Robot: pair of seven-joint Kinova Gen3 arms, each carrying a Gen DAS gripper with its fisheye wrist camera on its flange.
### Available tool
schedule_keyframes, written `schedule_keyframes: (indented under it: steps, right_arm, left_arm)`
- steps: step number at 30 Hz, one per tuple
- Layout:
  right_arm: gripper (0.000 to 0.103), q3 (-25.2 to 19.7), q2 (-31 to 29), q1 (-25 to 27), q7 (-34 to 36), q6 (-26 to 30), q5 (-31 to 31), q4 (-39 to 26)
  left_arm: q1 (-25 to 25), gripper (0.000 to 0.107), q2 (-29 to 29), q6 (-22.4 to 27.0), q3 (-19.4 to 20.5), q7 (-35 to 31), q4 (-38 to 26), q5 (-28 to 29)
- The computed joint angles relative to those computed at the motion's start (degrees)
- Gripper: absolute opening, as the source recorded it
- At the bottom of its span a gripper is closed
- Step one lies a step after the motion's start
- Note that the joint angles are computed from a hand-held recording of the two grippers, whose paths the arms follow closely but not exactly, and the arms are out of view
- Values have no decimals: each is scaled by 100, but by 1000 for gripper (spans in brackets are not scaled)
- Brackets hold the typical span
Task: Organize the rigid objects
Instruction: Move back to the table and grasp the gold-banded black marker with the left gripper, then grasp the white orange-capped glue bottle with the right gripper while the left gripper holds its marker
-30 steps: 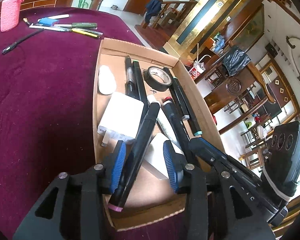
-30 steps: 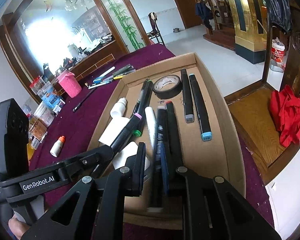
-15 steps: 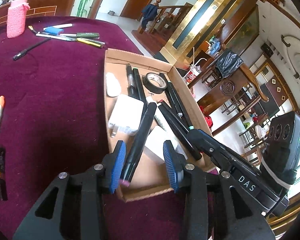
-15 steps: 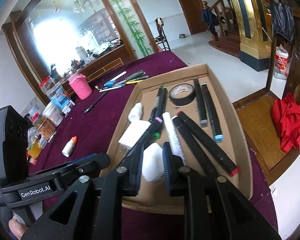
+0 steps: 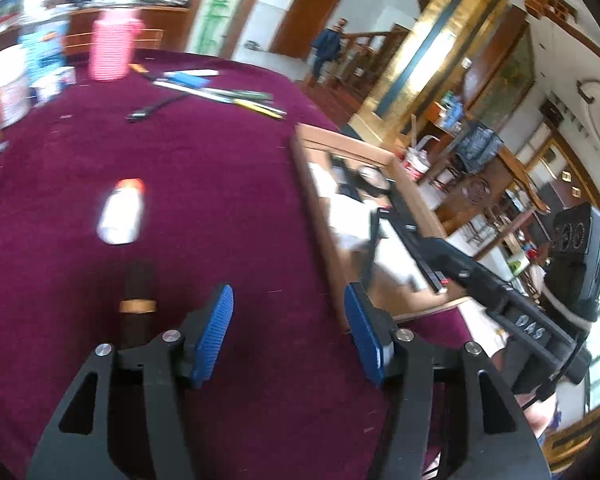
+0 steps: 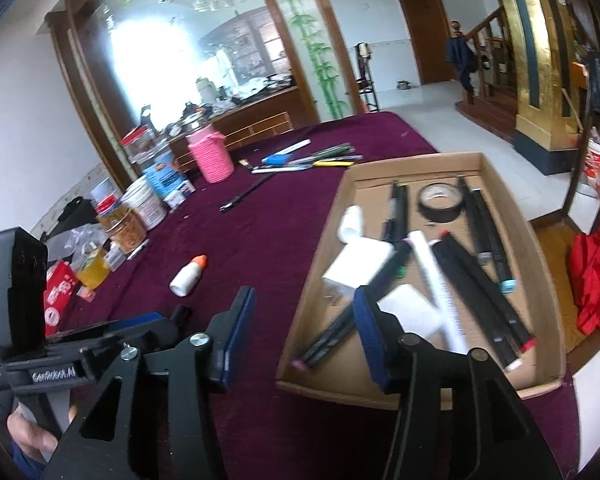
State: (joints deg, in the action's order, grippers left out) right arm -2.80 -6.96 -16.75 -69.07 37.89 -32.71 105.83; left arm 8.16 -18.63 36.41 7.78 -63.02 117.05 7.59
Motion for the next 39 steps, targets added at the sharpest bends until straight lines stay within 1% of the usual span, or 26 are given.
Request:
schedule_keyframes:
  steps: [4, 6, 9, 11, 12, 14, 16, 17, 18, 19, 20, 21, 22, 23, 25, 26, 28, 30, 31, 33, 36, 38, 39]
  right_arm:
    - [48, -118, 88, -146, 62, -11, -83, 4]
    - [48, -152, 136, -214, 184, 24, -191, 10]
    - [48, -271, 210, -298, 208, 38, -154, -7]
    - [48, -342, 230, -335, 161, 46, -70, -20]
    - [48, -355, 237, -346, 157, 51, -49, -21]
    - [48, -363, 247, -355, 162, 56, -23, -20]
    - [49, -362, 239, -349, 127, 54, 6, -11]
    - [49, -342, 232, -343, 151, 75, -11, -11]
    - [49, -345, 231, -338, 130, 75, 12, -14]
    - [49, -355, 229, -336, 91, 69, 48, -21]
    - [49, -351, 233, -337, 89, 66, 44, -22]
    - [49, -352, 244, -338, 73, 75, 45, -37]
    - [49, -363, 263, -340, 32, 85, 72, -63]
    - [49, -384, 286, -346, -23, 95, 113, -96]
    - [49, -421, 361, -370, -84, 146, 145, -188]
    - [49, -421, 424, -378, -73, 221, 87, -261]
    - [49, -417, 594, -365, 31, 462, -145, -449]
    - [49, -506, 767, -379, -98, 603, -125, -678]
    - [49, -560, 841, -397, -166, 619, -86, -767]
    - [49, -669, 1084, -462, -389, 733, -8, -1075]
    - [49, -828, 1559, -629, -829, 956, 232, -1620]
    - [49, -894, 1875, -803, -1235, 1076, 517, -1948]
    - [49, -928, 2050, -853, -1401, 1135, 558, -2108]
  left_arm:
    - [-311, 57, -297, 290, -82, 135, 223, -279]
    - [-413, 57, -274, 448, -169, 128, 272, -332]
    - [-434, 57, -98, 525, -284, 17, 290, -277]
    - [-480, 57, 86, 557, -145, 62, 232, -388]
    - [-523, 57, 157, 576, -4, 176, 201, -513]
    - [-638, 57, 334, 590, 365, 576, 120, -958]
    - [-632, 56, 463, 518, 514, 825, 123, -1309]
    - [-586, 55, 517, 449, 483, 854, 148, -1384]
    - [-518, 45, 578, 413, 422, 832, 154, -1396]
    - [-448, 29, 645, 425, 334, 744, 141, -1365]
    - [-370, 26, 710, 427, 279, 730, 138, -1384]
    - [-375, 24, 676, 388, 330, 772, 176, -1497]
    - [-357, 17, 681, 400, 357, 823, 179, -1587]
    - [-344, 15, 652, 386, 320, 786, 206, -1584]
    - [-260, 15, 560, 318, 73, 607, 286, -1383]
    - [-288, 15, 500, 340, 32, 569, 318, -1370]
    - [-383, 15, 340, 338, -46, 530, 405, -1376]
    - [-518, 15, 142, 312, -225, 424, 517, -1309]
    - [-627, 15, 61, 290, -235, 445, 573, -1333]
    - [-817, 15, -44, 263, -248, 457, 678, -1391]
    - [-759, 15, -55, 142, -591, 67, 820, -1039]
    - [-773, 15, -98, 76, -669, -133, 876, -879]
    - [-802, 15, -104, 67, -654, -186, 881, -839]
